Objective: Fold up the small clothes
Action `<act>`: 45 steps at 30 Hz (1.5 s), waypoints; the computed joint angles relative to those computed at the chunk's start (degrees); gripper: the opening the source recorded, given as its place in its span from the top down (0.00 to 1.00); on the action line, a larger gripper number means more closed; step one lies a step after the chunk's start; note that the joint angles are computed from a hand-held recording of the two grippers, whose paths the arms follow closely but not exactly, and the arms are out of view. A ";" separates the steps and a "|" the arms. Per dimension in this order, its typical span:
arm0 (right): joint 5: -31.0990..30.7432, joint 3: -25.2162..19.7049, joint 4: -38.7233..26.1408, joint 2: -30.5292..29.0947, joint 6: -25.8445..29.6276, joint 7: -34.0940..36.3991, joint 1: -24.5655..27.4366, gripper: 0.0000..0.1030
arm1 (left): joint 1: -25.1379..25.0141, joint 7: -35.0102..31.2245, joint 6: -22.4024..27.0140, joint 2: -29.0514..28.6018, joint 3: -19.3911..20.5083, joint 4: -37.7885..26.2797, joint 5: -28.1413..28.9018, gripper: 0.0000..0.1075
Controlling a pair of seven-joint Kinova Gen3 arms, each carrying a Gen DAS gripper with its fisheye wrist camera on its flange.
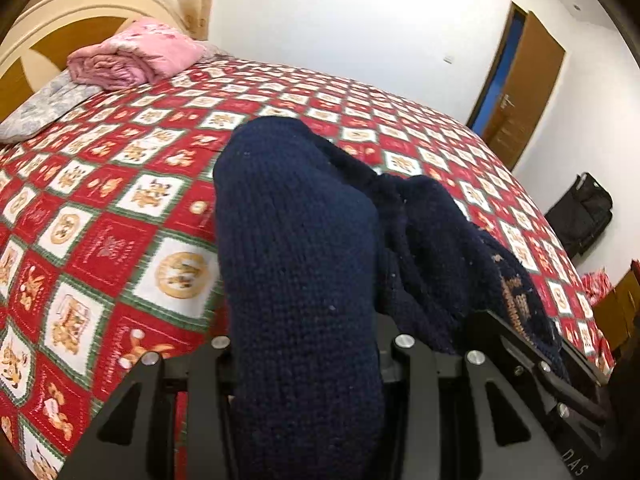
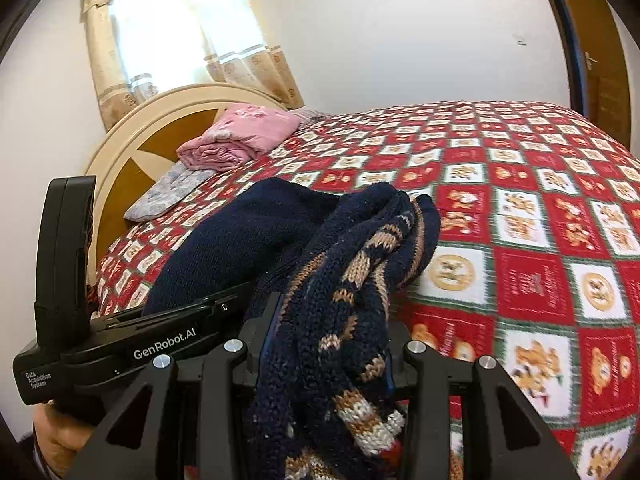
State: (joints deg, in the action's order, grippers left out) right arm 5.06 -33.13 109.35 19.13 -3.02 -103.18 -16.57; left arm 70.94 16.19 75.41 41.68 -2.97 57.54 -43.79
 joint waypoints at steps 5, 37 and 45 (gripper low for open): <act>1.09 0.01 -2.50 2.70 -1.68 0.72 -1.84 0.60 | -0.14 2.04 1.23 -1.69 -0.36 3.10 -0.61 0.61; -8.97 7.44 -18.68 17.54 9.39 4.41 -7.67 0.57 | -11.21 9.96 -16.18 -9.68 3.10 23.24 1.48 0.33; -13.45 2.83 -18.75 18.97 11.24 8.83 -3.20 0.53 | -7.13 23.02 -17.58 -12.80 3.84 30.41 -0.08 0.15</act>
